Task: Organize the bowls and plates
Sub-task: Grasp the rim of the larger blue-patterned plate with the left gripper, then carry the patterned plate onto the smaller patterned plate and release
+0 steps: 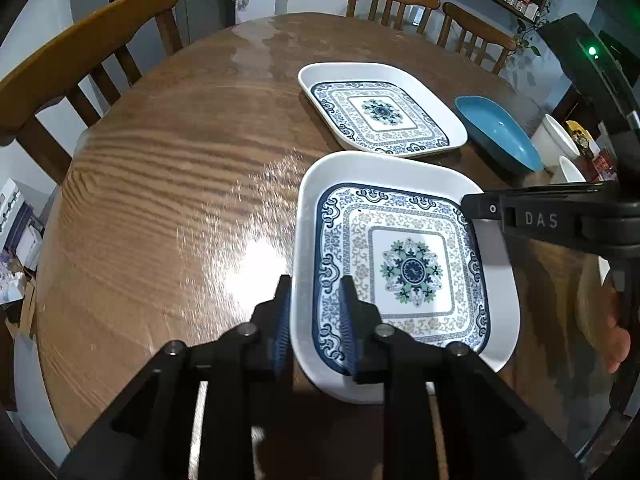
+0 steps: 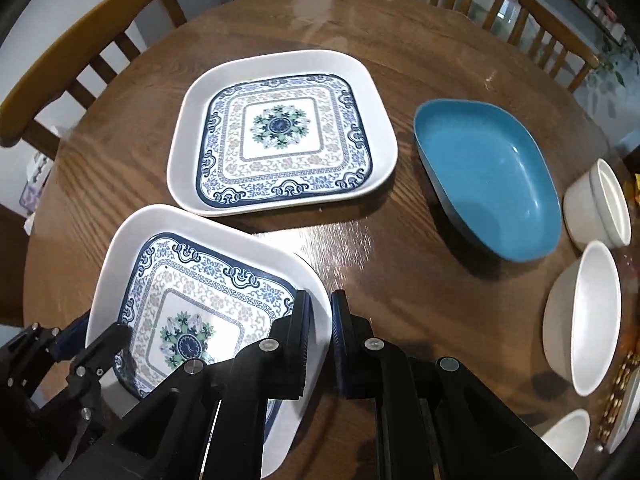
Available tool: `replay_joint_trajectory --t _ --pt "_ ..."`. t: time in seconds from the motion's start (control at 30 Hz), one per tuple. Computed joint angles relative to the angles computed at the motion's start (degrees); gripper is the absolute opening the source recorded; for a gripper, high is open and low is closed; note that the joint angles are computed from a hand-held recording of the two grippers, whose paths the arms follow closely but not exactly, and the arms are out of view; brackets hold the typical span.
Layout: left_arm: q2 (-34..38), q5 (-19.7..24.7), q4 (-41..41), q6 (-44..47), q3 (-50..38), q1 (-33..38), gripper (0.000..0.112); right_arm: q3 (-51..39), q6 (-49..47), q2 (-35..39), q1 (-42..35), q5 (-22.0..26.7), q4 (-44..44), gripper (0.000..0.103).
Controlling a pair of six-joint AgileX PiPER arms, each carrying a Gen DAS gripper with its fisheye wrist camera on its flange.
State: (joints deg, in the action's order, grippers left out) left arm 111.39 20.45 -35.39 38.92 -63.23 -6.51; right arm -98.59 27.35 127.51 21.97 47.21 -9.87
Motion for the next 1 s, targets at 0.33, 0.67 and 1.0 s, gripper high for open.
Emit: replay_joint_trajectory --t 0.33,0.67,1.0 --pt "-0.28 4.30 -4.94 1.37 -3.95 5.73 0.078 4.32 -3.81 -7.00 -3.82 -3.02 3.30 0.016" --pt "6.85 8.11 12.54 -20.32 -21.31 0.80 0.086 -4.67 -2.04 -1.92 -7.83 -3.82 7.30 0.070" --pt "17.03 16.23 19.59 -29.48 -37.65 -1.87 0.086 -12.01 -3.97 4.47 -10.08 -0.16 15.54 0.063"
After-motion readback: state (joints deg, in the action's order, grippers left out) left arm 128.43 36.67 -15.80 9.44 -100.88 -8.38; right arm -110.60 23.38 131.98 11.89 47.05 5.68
